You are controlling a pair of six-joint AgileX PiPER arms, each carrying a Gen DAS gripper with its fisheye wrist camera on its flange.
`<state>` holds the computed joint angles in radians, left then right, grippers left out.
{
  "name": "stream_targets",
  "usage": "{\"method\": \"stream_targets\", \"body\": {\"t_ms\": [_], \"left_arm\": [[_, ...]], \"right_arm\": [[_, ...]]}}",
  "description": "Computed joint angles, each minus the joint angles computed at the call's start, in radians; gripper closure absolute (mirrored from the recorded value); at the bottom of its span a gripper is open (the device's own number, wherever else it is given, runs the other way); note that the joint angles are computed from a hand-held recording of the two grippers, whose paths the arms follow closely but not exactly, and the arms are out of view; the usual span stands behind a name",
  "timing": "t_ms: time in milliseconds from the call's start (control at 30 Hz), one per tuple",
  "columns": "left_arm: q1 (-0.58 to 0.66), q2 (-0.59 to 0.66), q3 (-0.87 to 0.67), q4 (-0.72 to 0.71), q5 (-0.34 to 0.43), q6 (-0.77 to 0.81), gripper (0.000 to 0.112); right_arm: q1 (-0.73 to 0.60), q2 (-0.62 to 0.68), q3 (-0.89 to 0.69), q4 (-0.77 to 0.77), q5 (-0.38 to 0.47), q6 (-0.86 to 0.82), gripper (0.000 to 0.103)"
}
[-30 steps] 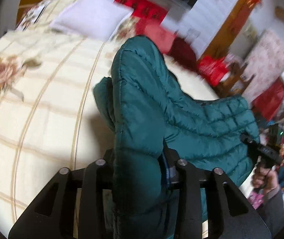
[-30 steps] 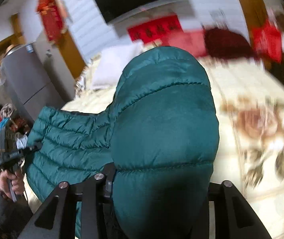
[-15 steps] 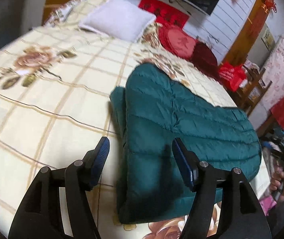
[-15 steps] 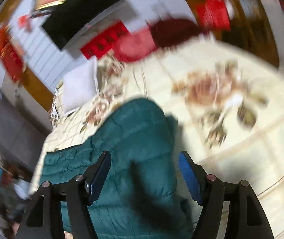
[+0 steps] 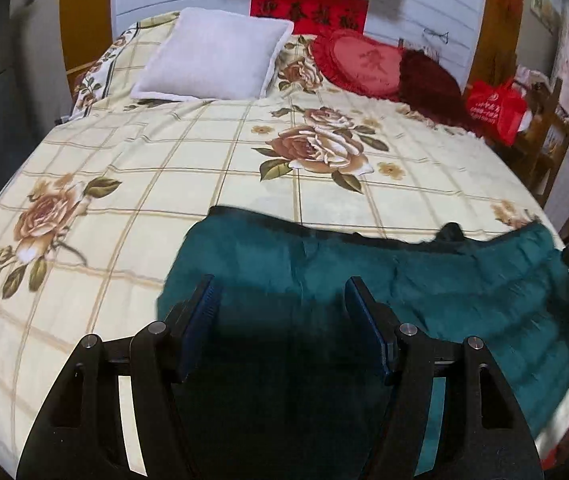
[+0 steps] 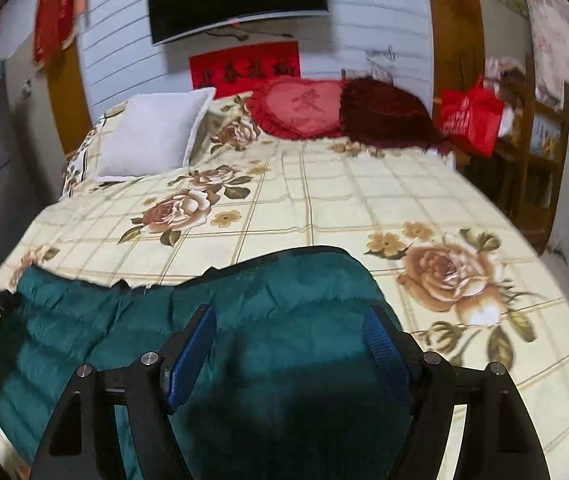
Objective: Fold large clothes
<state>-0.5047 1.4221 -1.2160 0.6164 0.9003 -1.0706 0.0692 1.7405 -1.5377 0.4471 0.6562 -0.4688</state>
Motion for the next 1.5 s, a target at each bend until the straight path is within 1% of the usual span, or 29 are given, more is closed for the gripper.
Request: {"method": "stream_targets", "body": {"t_ms": [100,167,233,267,333,367,467,500,533,667,767,833,900,933,1133,1233,1333,1367,1500], "left_arm": [[0.079,0.053,0.010,-0.075,-0.066,0.025,0.047],[0.101,0.058,0.060,-0.073,-0.126,0.004,0.046],[0.103,0.065,0.082,-0.061,-0.154,-0.027,0.044],[0.104,0.072,0.074,-0.063,-0.146,-0.028,0.043],[0.088,0.096,0.043,-0.050,-0.112,-0.034,0.039],[0.084,0.107,0.033,-0.046,-0.102,-0.031,0.038],[0.086,0.112,0.035,-0.047,-0.103,-0.029,0.037],[0.087,0.111,0.036,-0.050,-0.105,-0.027,0.037],[0.091,0.109,0.039,-0.055,-0.110,-0.023,0.036],[0.099,0.107,0.042,-0.069,-0.117,-0.011,0.036],[0.099,0.112,0.034,-0.072,-0.110,-0.008,0.035],[0.100,0.112,0.035,-0.073,-0.111,-0.006,0.034],[0.101,0.113,0.035,-0.078,-0.114,0.000,0.033],[0.103,0.115,0.033,-0.083,-0.112,0.006,0.033],[0.113,0.118,0.032,-0.105,-0.121,0.024,0.032],[0.139,0.111,0.043,-0.148,-0.161,0.056,0.029],[0.172,0.096,0.063,-0.236,-0.218,0.161,0.022],[0.186,0.094,0.070,-0.273,-0.231,0.199,0.022],[0.217,0.125,0.070,-0.310,-0.241,0.211,0.020]], "right_arm": [[0.006,0.128,-0.170,-0.102,0.113,0.116,0.029],[0.018,0.189,-0.235,-0.162,0.158,0.167,0.029],[0.028,0.235,-0.281,-0.205,0.199,0.194,0.027],[0.038,0.243,-0.282,-0.225,0.200,0.198,0.024],[0.057,0.253,-0.278,-0.280,0.189,0.213,0.016],[0.068,0.257,-0.277,-0.310,0.185,0.226,0.015],[0.081,0.270,-0.280,-0.356,0.187,0.254,0.006],[0.082,0.277,-0.287,-0.363,0.192,0.264,0.002],[0.081,0.284,-0.294,-0.363,0.198,0.270,0.000],[0.067,0.307,-0.332,-0.329,0.247,0.271,0.000],[0.063,0.308,-0.336,-0.317,0.261,0.271,0.000],[0.061,0.298,-0.318,-0.306,0.254,0.257,0.000],[0.054,0.280,-0.277,-0.281,0.220,0.230,0.000],[0.053,0.279,-0.273,-0.278,0.215,0.225,0.000],[0.066,0.298,-0.289,-0.317,0.224,0.242,0.000],[0.057,0.326,-0.320,-0.295,0.250,0.234,0.000],[0.057,0.346,-0.349,-0.296,0.274,0.239,0.000],[0.058,0.348,-0.352,-0.299,0.276,0.239,0.000],[0.057,0.363,-0.374,-0.291,0.293,0.241,0.000]]}}
